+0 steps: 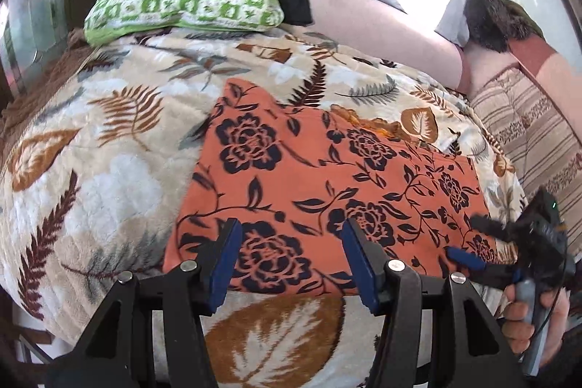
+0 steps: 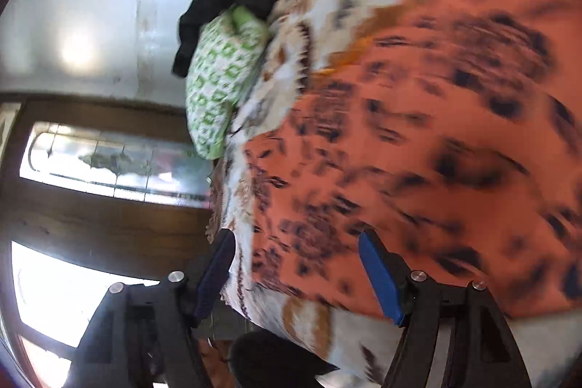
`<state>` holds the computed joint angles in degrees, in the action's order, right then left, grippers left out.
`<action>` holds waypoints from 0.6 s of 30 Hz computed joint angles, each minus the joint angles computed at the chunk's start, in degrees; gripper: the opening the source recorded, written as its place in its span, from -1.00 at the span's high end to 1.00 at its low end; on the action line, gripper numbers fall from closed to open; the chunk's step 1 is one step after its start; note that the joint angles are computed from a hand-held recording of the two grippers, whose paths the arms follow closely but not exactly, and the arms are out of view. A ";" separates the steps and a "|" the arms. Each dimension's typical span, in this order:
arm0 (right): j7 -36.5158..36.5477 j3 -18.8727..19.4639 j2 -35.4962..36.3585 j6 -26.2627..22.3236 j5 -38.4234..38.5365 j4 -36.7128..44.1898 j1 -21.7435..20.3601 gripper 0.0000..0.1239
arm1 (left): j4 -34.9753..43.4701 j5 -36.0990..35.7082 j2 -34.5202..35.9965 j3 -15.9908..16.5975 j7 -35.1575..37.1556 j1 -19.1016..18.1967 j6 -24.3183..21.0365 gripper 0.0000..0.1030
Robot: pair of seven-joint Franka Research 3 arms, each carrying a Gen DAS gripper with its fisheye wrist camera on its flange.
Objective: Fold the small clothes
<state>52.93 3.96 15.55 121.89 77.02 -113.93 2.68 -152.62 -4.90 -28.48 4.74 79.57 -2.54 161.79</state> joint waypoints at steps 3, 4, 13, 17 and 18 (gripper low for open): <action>0.90 -1.67 0.75 -0.96 2.87 -2.86 -3.00 -0.19 | 1.61 2.56 3.46 -2.97 -2.56 1.86 0.46 -0.13; 1.04 -2.01 1.02 -3.52 3.95 -2.93 -4.38 -0.19 | 2.65 1.47 5.41 -1.79 -1.69 0.55 -0.33 -0.13; 1.29 -4.77 0.56 0.38 3.56 -2.94 -6.95 -0.17 | 7.85 8.42 13.28 -6.35 -5.75 5.36 -7.45 -0.12; -3.20 -4.38 -1.84 -1.16 6.47 -4.18 -8.71 -0.19 | 6.88 7.02 10.81 -5.54 -4.53 4.58 -4.70 -0.13; -4.24 -4.44 -1.94 -1.96 6.99 -4.01 -8.92 -0.19 | 6.62 8.42 10.70 -6.13 -5.53 5.35 -3.95 -0.13</action>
<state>48.69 -0.48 13.61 119.94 84.01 -117.94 -6.24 -146.00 3.53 -17.79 -1.39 74.03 2.81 157.84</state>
